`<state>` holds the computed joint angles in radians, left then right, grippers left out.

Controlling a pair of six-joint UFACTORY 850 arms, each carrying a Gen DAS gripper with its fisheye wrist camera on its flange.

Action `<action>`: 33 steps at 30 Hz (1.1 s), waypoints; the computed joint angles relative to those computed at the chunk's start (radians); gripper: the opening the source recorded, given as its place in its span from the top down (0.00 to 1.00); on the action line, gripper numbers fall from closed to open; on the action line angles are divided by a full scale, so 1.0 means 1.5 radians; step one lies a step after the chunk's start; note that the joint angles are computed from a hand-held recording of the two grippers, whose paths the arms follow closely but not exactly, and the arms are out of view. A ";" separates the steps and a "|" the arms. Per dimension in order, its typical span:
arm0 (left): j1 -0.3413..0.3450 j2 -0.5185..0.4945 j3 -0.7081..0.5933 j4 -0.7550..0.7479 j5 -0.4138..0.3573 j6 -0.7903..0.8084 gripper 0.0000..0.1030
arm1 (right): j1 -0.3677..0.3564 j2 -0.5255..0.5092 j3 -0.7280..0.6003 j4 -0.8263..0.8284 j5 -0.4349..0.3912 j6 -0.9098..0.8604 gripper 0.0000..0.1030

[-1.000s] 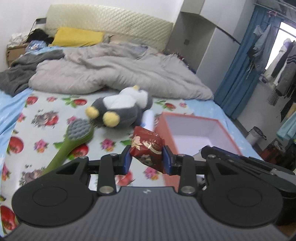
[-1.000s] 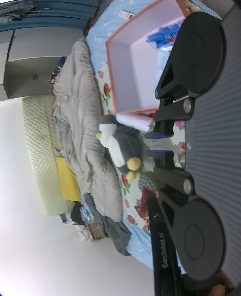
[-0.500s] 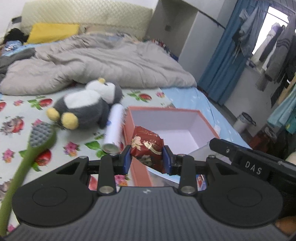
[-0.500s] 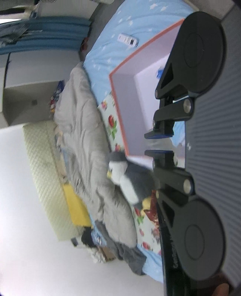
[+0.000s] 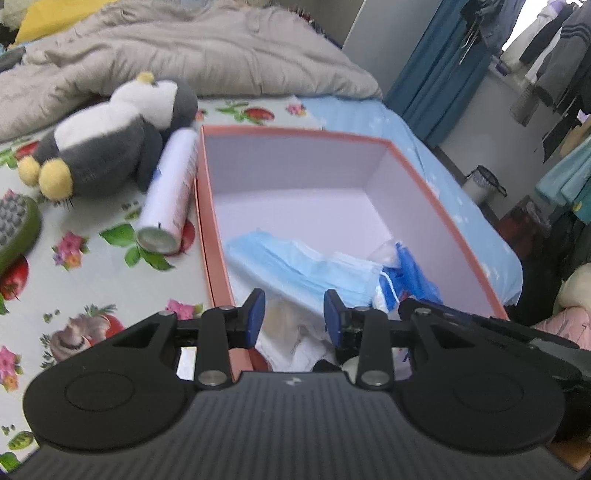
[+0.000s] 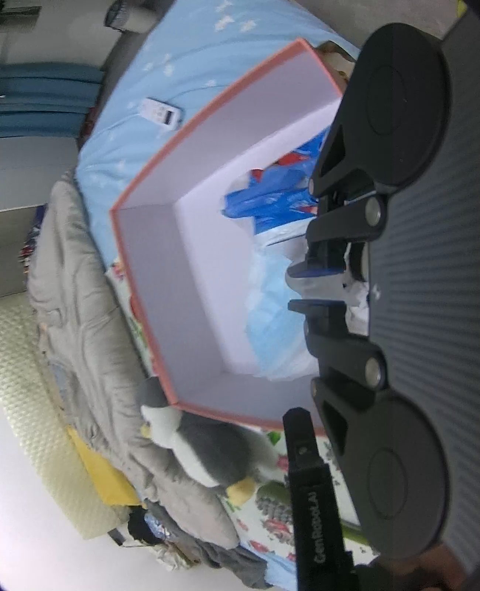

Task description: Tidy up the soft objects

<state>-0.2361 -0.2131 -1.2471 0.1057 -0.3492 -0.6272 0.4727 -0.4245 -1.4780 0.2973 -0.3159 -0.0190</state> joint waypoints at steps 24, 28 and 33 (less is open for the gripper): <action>-0.022 0.124 0.028 0.137 -0.037 -0.101 0.61 | 0.003 0.093 0.017 -0.027 0.025 0.032 0.58; -0.051 0.185 0.040 0.242 -0.066 -0.183 0.61 | 0.013 0.147 0.040 -0.058 0.034 0.049 0.58; -0.083 0.264 0.059 0.296 -0.088 -0.226 0.56 | 0.028 0.227 0.089 -0.132 0.051 0.115 0.58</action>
